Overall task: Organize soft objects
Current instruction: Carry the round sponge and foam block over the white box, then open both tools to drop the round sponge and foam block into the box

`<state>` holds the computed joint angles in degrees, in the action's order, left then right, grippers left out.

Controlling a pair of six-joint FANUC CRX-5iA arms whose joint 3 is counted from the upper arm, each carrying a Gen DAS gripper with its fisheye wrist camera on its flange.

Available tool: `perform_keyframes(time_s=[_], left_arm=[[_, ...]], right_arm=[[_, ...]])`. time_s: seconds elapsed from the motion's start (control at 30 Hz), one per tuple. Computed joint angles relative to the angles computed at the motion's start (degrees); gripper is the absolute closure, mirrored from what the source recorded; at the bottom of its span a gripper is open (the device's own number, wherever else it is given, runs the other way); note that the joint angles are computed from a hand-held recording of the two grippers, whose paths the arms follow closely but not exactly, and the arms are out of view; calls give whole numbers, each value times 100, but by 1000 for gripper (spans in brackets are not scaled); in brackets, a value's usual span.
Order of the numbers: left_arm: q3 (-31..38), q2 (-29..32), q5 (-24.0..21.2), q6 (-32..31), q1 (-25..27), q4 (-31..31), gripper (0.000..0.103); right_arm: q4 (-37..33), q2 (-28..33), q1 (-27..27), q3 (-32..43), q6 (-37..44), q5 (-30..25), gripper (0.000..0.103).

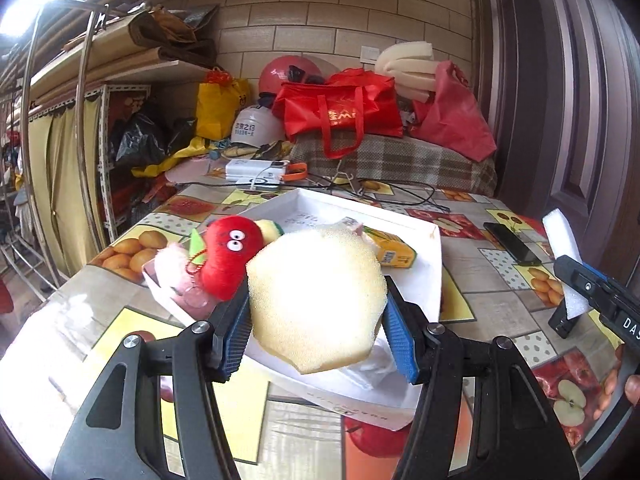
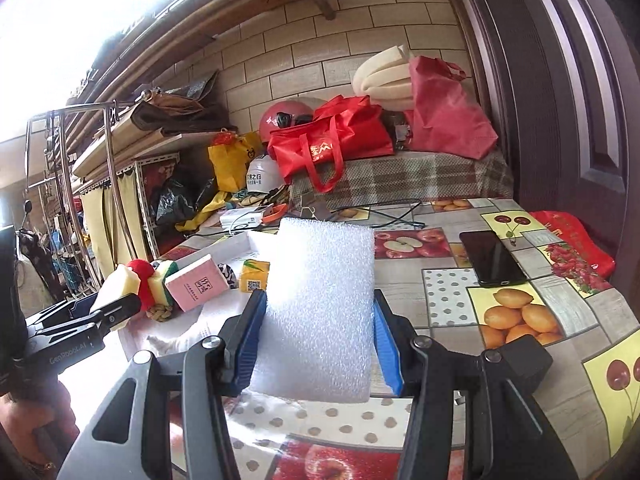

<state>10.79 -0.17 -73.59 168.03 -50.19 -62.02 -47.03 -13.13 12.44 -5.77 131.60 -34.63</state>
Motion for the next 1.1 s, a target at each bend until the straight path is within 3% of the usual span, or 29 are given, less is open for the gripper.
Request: perform_keyframes(time_s=[0.13, 0.27, 0.53, 0.8, 0.9, 1.1], left_arm=[[-294, -376, -148, 273, 174, -6, 43], [-381, -576, 6, 262, 484, 187, 43], [230, -257, 216, -661, 837, 387, 43], [512, -60, 364, -1082, 1088, 614, 43], [552, -28, 566, -1302, 1368, 941, 43], [599, 26, 1284, -1909, 2408, 2246, 43]], right_arm=[[102, 28, 183, 52, -60, -45, 53], [342, 151, 443, 196, -145, -143, 53], [595, 465, 911, 666, -250, -340, 53], [735, 676, 1136, 890, -517, -341, 53], [859, 788, 1212, 991, -736, -356, 53], [1085, 1089, 1275, 1326, -1279, -345, 53]])
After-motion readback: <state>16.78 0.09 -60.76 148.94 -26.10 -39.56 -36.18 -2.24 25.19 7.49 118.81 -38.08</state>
